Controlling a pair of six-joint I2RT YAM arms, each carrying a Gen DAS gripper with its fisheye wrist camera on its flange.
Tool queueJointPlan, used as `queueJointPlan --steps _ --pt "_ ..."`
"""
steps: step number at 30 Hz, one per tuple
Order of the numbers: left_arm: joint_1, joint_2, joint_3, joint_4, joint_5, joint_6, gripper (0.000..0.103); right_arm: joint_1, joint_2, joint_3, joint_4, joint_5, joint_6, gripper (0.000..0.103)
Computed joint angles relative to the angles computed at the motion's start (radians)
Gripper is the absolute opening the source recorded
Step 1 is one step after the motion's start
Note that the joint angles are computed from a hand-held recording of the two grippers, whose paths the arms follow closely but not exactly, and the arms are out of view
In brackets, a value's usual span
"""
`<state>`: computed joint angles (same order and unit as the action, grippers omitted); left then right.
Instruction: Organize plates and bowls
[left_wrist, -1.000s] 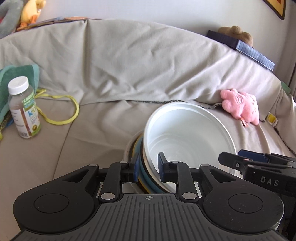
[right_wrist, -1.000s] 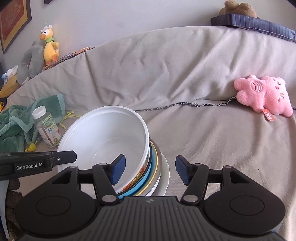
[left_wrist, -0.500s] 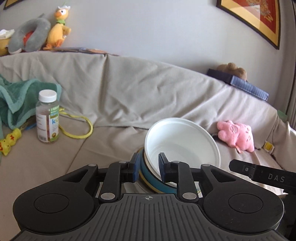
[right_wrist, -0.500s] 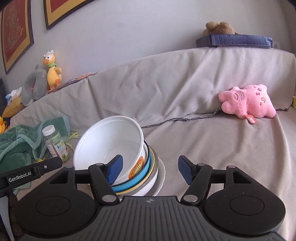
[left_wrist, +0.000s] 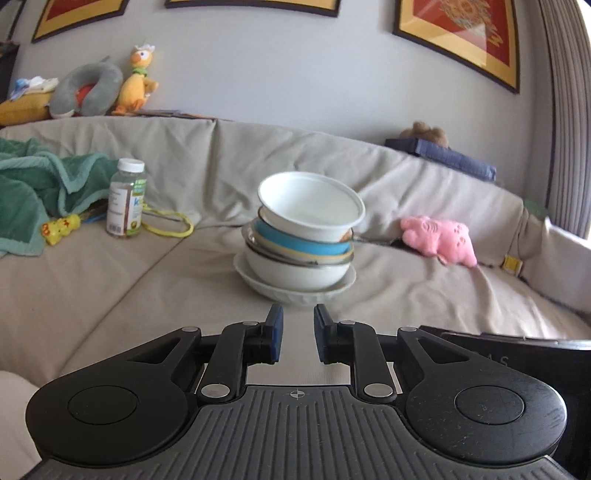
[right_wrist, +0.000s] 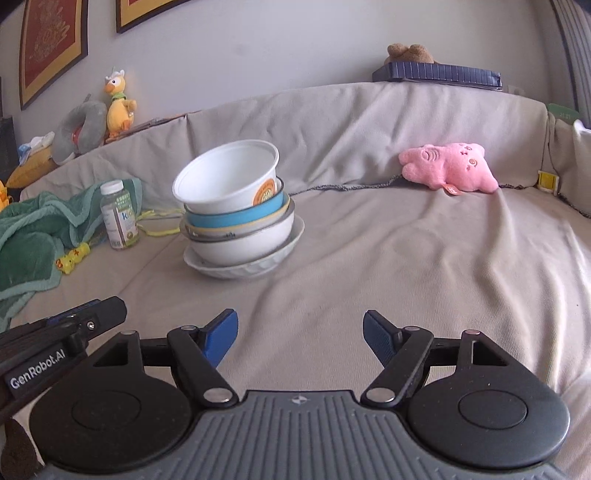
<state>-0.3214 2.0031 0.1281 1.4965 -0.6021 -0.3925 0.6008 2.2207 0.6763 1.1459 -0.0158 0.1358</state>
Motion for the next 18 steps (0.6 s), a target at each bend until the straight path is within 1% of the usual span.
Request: queueJointPlan --steps 3,5,7,9,13,16,18 --pt "-0.04 0.061 0.011 0.024 -0.003 0.013 0.021 -0.005 0.037 -0.029 0.077 0.027 -0.01 0.076" --pt "-0.054 0.057 0.021 0.006 -0.017 0.022 0.021 -0.021 0.048 -0.047 0.14 0.019 0.009 0.076" --pt "-0.078 0.063 0.032 0.009 -0.06 0.045 0.02 -0.031 0.048 -0.056 0.167 -0.004 0.013 0.078" --pt "-0.094 0.054 0.042 -0.023 -0.087 0.047 0.021 -0.027 0.052 -0.065 0.192 -0.011 -0.001 0.078" --pt "-0.093 0.02 0.057 -0.112 -0.075 0.022 0.02 0.004 0.047 -0.069 0.188 0.016 -0.049 0.078" --pt "-0.094 -0.017 0.061 -0.183 -0.071 0.004 0.02 0.006 0.023 -0.054 0.116 0.012 -0.05 0.078" --pt "-0.097 -0.054 0.072 -0.264 -0.073 -0.012 0.02 0.004 0.012 -0.038 0.067 0.005 -0.047 0.079"
